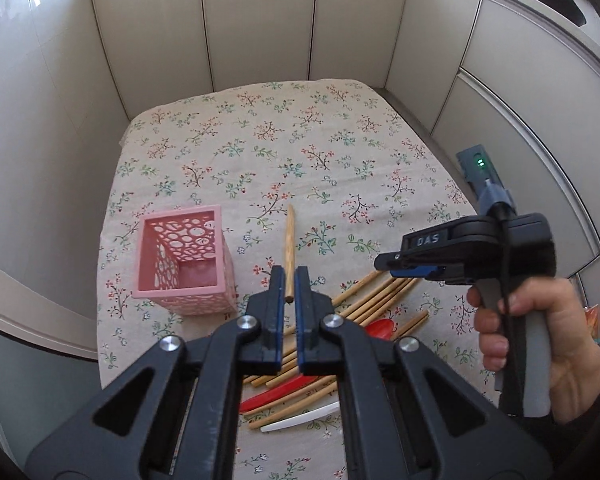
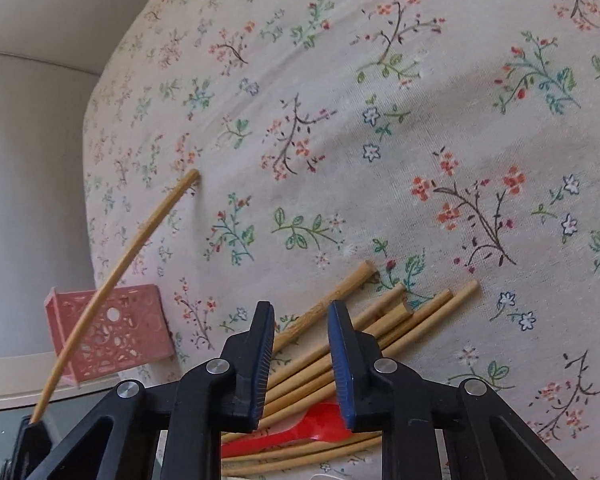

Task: Organize utensils
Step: 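Grasp a wooden chopstick with the right tool while the left tool lifts its chopstick upright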

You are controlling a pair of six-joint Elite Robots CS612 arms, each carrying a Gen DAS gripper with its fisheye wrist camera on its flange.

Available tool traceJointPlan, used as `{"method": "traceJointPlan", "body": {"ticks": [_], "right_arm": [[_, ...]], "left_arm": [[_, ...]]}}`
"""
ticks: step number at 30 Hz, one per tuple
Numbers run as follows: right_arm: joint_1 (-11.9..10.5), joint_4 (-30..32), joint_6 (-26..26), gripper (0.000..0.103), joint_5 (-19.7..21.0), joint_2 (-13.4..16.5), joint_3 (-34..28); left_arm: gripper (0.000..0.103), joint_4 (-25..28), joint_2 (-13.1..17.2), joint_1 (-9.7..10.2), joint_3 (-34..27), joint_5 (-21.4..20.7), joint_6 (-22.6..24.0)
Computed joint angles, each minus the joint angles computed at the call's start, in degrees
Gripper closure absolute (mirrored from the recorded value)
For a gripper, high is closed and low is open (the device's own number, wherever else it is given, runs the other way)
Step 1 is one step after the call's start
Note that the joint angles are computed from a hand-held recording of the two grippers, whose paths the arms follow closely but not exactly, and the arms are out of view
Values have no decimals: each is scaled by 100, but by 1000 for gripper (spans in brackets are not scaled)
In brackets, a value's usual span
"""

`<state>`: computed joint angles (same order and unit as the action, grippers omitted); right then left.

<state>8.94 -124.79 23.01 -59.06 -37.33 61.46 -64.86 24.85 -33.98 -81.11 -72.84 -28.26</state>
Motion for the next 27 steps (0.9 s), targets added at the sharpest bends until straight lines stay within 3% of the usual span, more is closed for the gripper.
{"method": "traceJointPlan", "body": {"ticks": [5,11,13,15,19,22,24,27], "right_arm": [[133,275,196,77,-420,157,-246],[299,71,480,78,-1071,217,-381],[318,-25,664,81,-1180,234,-390],[325,-125,860,92,-1273,256,-397],[257,-420,1041,96,-1041,272,-309],[152,-758,1115,96,-631,253,-143],[69,-1048,1291,103,-281,231,9],[22,-1292,1314,103,-96,180,97]], "left_arm": [[98,-51,35,-11,-163,96,88],[98,-216,97,6,-313,200,184],[98,-300,129,0,-362,235,231],[98,-390,153,-5,-396,267,285],[98,-556,193,-19,-445,318,362],[98,-701,229,-28,-471,381,443],[98,-793,253,-33,-487,439,490],[98,-884,273,-53,-516,609,436]]}}
